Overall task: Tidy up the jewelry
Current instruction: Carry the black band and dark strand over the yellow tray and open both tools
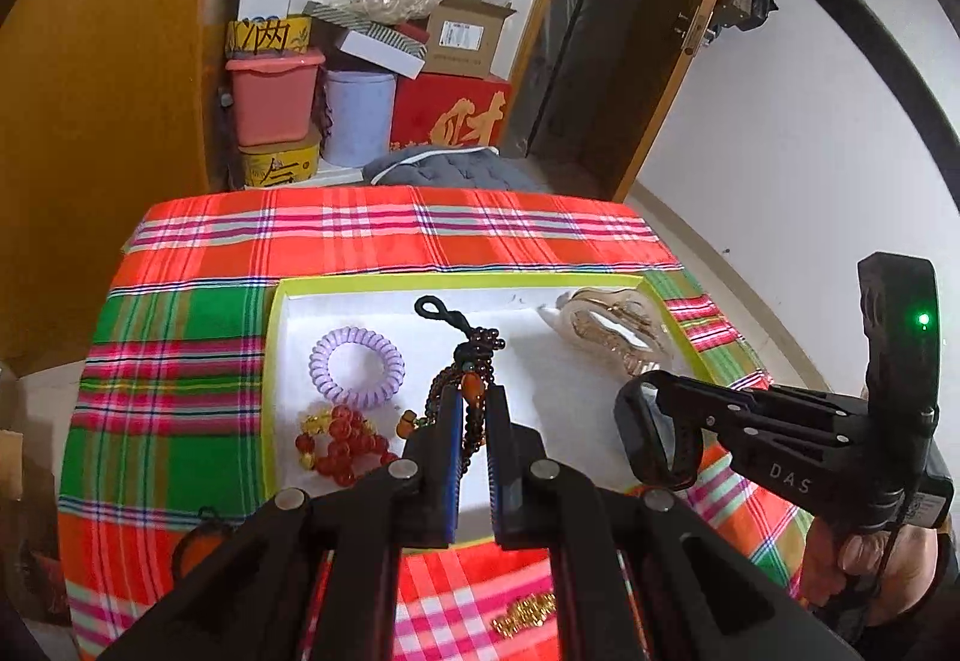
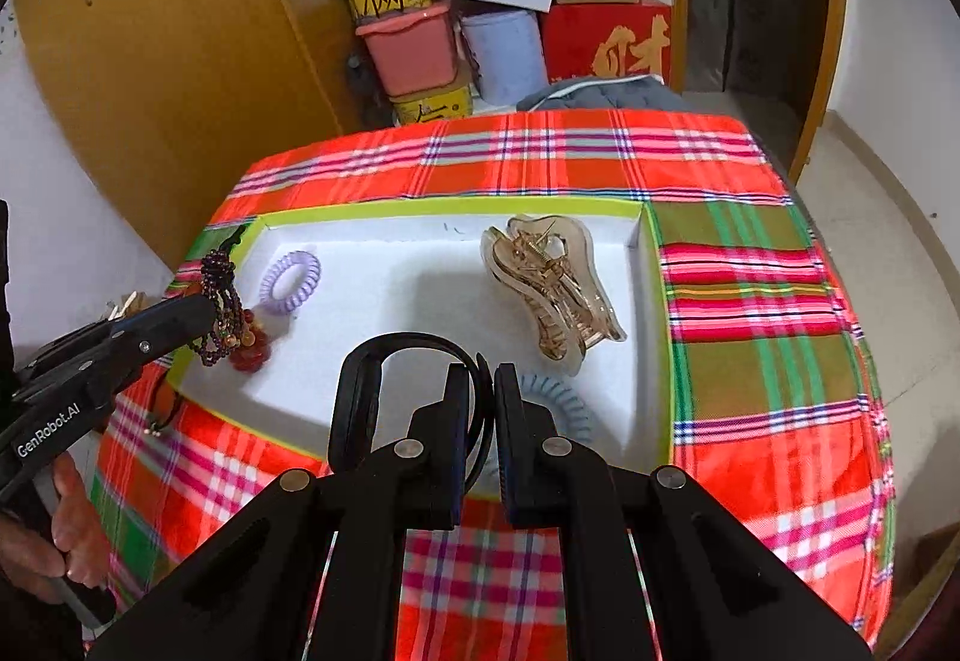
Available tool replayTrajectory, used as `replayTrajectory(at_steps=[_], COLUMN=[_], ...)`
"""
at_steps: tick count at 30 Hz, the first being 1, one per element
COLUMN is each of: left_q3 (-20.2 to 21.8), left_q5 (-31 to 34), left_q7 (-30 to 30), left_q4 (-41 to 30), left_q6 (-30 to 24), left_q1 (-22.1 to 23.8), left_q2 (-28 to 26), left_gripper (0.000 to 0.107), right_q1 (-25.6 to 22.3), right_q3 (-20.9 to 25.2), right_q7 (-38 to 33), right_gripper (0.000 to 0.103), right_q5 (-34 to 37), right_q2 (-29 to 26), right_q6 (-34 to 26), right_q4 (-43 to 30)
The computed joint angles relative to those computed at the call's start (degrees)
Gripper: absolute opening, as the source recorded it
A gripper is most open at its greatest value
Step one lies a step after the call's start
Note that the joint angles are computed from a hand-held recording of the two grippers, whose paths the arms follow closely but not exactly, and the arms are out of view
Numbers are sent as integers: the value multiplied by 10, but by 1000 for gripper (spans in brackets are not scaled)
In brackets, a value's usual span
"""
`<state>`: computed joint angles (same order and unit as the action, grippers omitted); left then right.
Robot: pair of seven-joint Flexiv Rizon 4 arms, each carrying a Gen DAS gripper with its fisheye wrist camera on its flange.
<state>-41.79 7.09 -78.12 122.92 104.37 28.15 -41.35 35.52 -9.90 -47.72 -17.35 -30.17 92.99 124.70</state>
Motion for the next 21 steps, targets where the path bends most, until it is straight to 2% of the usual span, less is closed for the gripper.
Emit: replayTrajectory(at_steps=[11,21], left_q3=[30,46], left_q5=[-29,-61], left_q7=[27,40], left_q4=[-40,-54], left_q6=[-29,-40], left_q1=[-36,-57], left_q2=[-29,-42], left_gripper=[7,7], right_q1=[-32,-52], right_q3=[27,42], right_q7=[-9,-7], right_gripper=[8,12], right_q5=[-7,-15], right_q2=[-41,-48], right_q6=[-29,-38], right_q4=[-48,-58])
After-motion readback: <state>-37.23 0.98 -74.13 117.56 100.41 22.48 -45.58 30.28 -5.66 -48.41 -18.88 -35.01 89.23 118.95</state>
